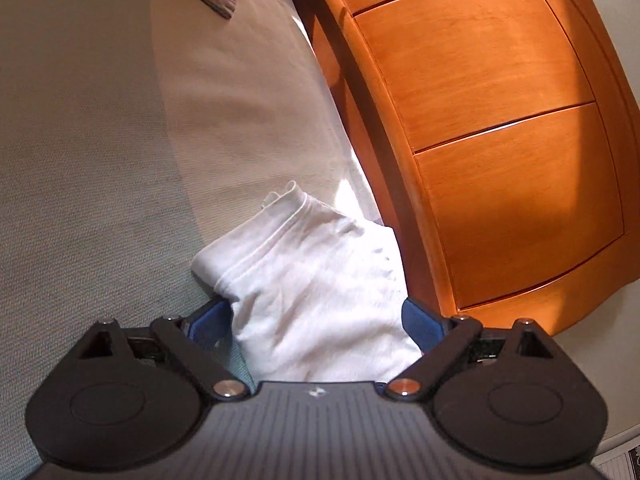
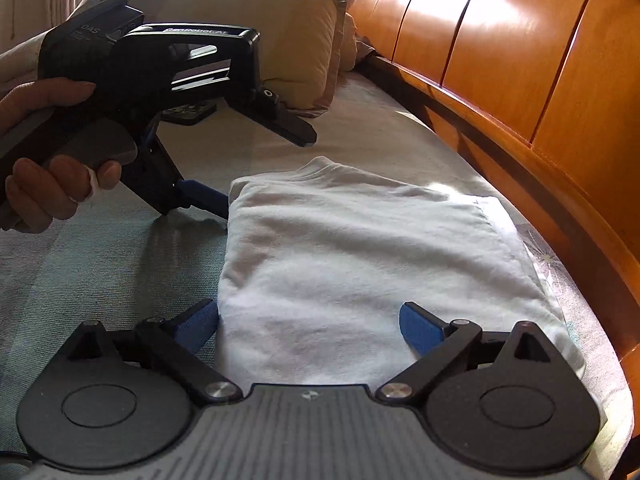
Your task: Fold clothes
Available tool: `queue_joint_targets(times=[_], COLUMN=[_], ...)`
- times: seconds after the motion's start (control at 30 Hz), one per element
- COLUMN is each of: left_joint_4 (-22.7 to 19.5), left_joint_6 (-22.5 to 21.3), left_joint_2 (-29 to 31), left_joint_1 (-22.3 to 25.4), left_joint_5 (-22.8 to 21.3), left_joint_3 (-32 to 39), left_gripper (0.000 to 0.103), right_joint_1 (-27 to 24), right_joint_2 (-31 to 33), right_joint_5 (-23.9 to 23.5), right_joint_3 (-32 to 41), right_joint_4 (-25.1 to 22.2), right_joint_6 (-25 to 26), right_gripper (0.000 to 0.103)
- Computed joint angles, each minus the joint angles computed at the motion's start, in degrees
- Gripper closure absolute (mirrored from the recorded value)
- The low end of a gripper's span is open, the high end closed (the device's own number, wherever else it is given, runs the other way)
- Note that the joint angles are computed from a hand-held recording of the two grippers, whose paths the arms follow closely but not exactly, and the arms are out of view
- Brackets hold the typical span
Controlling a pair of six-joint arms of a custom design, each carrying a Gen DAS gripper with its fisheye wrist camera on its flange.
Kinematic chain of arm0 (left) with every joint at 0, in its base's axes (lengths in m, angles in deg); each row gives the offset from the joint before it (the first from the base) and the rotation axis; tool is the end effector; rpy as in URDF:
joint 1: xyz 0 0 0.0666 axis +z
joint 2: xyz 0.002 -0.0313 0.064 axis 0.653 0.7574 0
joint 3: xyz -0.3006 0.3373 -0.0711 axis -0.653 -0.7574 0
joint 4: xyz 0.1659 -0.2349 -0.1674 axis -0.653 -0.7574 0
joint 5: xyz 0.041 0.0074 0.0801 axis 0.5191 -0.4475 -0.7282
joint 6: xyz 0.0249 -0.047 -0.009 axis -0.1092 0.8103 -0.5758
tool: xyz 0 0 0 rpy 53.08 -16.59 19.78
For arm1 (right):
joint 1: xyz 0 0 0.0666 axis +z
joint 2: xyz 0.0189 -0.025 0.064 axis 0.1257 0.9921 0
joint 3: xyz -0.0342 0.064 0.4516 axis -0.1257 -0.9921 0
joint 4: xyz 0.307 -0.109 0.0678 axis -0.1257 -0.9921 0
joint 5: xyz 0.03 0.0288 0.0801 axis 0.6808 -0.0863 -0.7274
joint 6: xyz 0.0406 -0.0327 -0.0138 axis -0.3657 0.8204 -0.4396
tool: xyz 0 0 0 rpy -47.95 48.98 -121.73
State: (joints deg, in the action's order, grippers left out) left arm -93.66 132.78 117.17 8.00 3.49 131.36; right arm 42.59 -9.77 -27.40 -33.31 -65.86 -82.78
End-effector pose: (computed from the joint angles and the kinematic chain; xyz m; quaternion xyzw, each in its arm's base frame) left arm 0.4572 -0.3199 0.4069 0.0171 0.8588 -0.4921 0.1413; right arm 0.2502 0.1602 0.4265 -0.0960 0.9071 -0.0131 0.4097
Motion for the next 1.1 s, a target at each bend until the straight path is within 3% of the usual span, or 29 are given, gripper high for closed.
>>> queue_joint_targets(times=[0.23, 0.4, 0.5, 0.63, 0.7, 0.8, 0.93, 1.1], left_joint_4=[-3.1, -5.9, -7.3, -9.9, -6.3, -9.7, -11.2, -11.2], left_joint_6=[-5.5, -16.8, -23.3, -22.7, -22.2, -26.6, -33.1, -34.7], left_joint_2=[-1.4, -3.1, -2.9, -0.7, -1.6, -3.2, -5.7, -8.6], left_joint_1=[0.4, -2.3, -5.2, -5.6, -5.3, -6.0, -7.1, -7.7], left_joint_5=[-9.3, -7.2, -8.8, -9.0, -8.2, -12.3, -18.6, -21.5], left_joint_3=[2.6, 4.1, 4.7, 5.0, 2.0, 3.0, 2.3, -1.6], left_gripper=[0.011, 0.011, 0.011, 0.011, 0.011, 0.011, 0.01, 0.01], right_joint_1=[0.2, -0.2, -2.6, -10.3, -16.4, -21.9, -22.0, -20.8], right_joint_2=[-1.0, -2.2, -3.8, -4.6, -3.6, -3.3, -4.5, 2.0], right_joint_5=[-0.1, -0.7, -1.1, -5.1, -9.9, -14.0, -15.7, -14.5], right_joint_3=[-1.3, -1.3, -1.0, -1.5, -2.2, -3.0, -1.7, 2.3], right_joint_4=[0.6, 1.8, 3.1, 5.7, 5.8, 5.7, 8.4, 5.7], right_joint_6=[1.1, 0.8, 1.5, 3.1, 2.9, 2.9, 2.7, 4.2], right_gripper=[0.002, 0.003, 0.003, 0.002, 0.001, 0.002, 0.002, 0.002])
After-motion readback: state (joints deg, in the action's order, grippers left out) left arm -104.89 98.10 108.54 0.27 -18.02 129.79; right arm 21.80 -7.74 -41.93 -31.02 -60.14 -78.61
